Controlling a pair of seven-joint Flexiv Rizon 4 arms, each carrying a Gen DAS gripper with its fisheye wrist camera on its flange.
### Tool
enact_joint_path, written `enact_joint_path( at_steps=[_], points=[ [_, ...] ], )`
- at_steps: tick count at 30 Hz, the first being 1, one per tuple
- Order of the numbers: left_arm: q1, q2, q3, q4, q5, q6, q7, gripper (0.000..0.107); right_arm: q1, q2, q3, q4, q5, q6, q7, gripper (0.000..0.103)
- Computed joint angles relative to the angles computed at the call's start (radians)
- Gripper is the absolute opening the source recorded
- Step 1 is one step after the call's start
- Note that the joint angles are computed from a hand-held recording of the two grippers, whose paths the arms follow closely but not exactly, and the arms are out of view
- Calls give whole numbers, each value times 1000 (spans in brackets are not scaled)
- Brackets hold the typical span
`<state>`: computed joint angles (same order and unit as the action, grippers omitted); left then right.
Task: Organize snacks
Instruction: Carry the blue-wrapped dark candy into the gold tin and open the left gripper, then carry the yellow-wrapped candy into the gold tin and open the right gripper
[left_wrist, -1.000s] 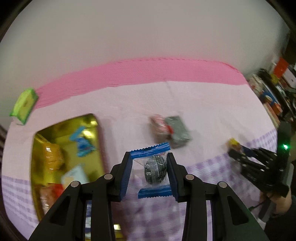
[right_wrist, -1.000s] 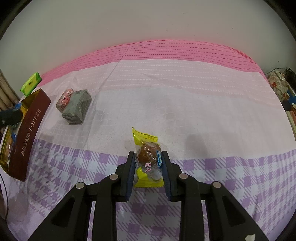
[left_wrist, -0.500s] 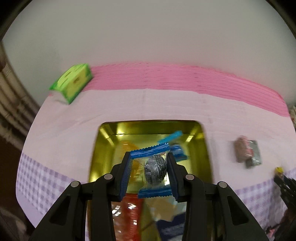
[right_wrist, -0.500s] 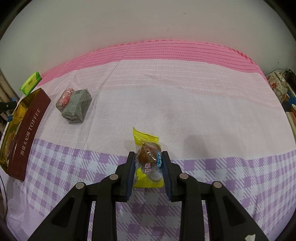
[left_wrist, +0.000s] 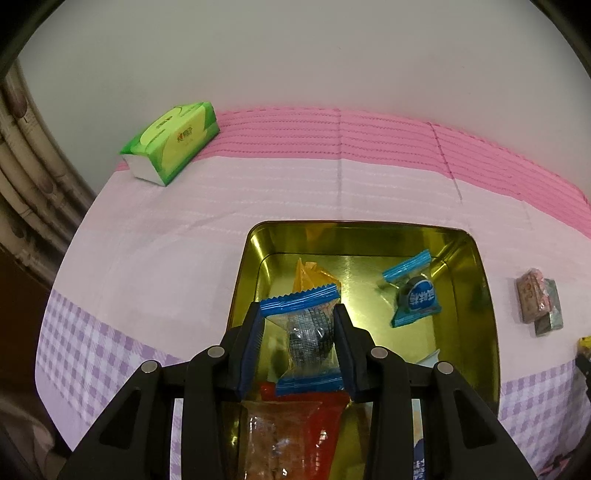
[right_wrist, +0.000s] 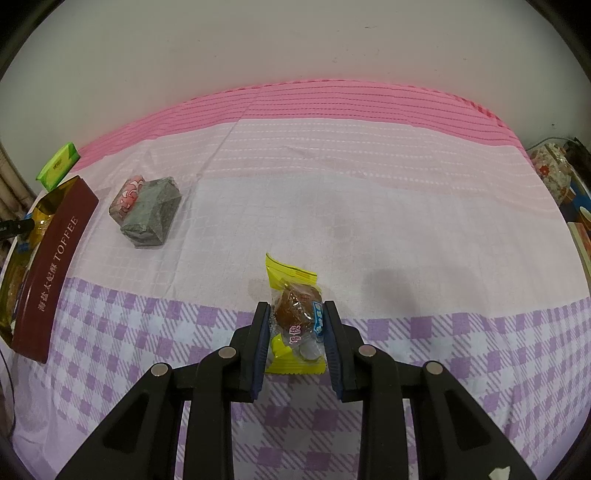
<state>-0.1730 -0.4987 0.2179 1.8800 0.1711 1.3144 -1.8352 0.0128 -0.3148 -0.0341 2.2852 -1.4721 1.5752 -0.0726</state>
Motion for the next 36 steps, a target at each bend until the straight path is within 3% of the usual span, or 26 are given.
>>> enact_joint_path(
  at_steps=[7,16,23,28,36],
  points=[
    [0,12,4,18,11,6,-6,39,2,2,7,-3,-16,-21,30,26],
    [28,17,-24,42,-30,28,51,41,49,7,5,2,69,-75,-7,25],
    [17,24,-17,66,-34,68,65,57,75,24,5,8,83,-107,2,25],
    [41,49,-40,107,-74,110,93,58,98,35,21,-6,113,-114,-22,25],
    [19,127,23,197,-77,188,47,64,190,-3,46,-101,190,-89,-126,25]
  ],
)
